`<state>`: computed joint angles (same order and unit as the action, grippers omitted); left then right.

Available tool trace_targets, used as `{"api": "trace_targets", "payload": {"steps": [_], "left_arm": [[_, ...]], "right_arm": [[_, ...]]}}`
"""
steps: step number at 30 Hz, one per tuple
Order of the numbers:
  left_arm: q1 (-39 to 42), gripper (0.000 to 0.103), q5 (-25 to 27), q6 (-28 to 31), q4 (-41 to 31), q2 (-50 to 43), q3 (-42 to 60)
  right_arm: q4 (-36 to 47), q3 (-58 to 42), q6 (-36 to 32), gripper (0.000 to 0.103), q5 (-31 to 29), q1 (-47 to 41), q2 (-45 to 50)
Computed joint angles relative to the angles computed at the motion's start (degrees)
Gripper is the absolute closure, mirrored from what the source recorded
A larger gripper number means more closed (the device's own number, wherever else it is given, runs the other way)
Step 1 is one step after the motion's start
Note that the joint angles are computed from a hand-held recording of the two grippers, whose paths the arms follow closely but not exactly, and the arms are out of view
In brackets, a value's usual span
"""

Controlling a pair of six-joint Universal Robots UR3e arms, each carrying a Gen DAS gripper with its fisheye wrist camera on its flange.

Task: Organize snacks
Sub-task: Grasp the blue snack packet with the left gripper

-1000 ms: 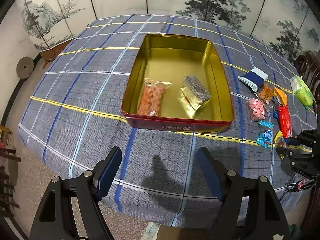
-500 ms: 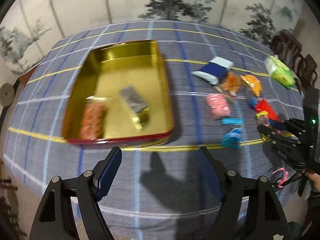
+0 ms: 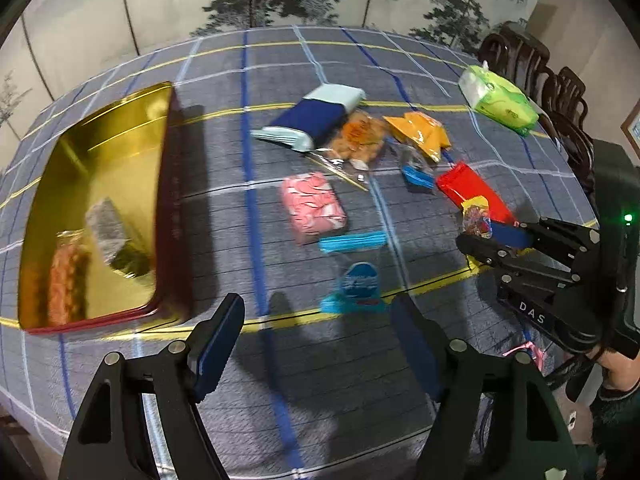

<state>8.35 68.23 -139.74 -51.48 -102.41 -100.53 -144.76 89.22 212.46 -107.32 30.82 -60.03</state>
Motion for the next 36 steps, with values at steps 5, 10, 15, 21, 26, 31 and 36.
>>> {"api": "trace_targets", "payload": {"steps": [5,10,15,21,26,31,36], "left_arm": [[-2.96,0.050,1.98,-1.88,0.08,-2.74,2.06],[-4.71,0.051,2.87,-3.96,-0.06,-5.04,4.00],[-6.04,0.057,3.86,-5.41,-1.02,-7.23,6.15],[-7.19,0.068,4.90,-6.02,-0.38,-8.92,7.16],[-7.05,0.077,4.69,-5.38,0.27,-8.48,6.43],[-6.23,0.079,3.32,-4.02,-1.22,-8.03,6.51],[-5.22,0.080,1.36,-3.09,-3.56,-7.53,6.98]], "right_arm": [[-2.48,2.39,0.69,0.078,0.36,0.05,-0.98],[-3.70,3.22,0.62,0.078,1.10,-0.14,-1.16],[-4.26,3.54,0.47,0.078,1.25,-0.21,-1.19],[-5.30,4.26,0.33,0.078,1.56,-0.34,-1.36],[-5.20,4.25,0.45,0.078,1.65,-0.42,-1.39],[-4.34,3.67,0.53,0.078,1.52,-0.35,-1.27],[-3.42,2.99,0.31,0.078,1.50,-0.30,-1.07]]}}
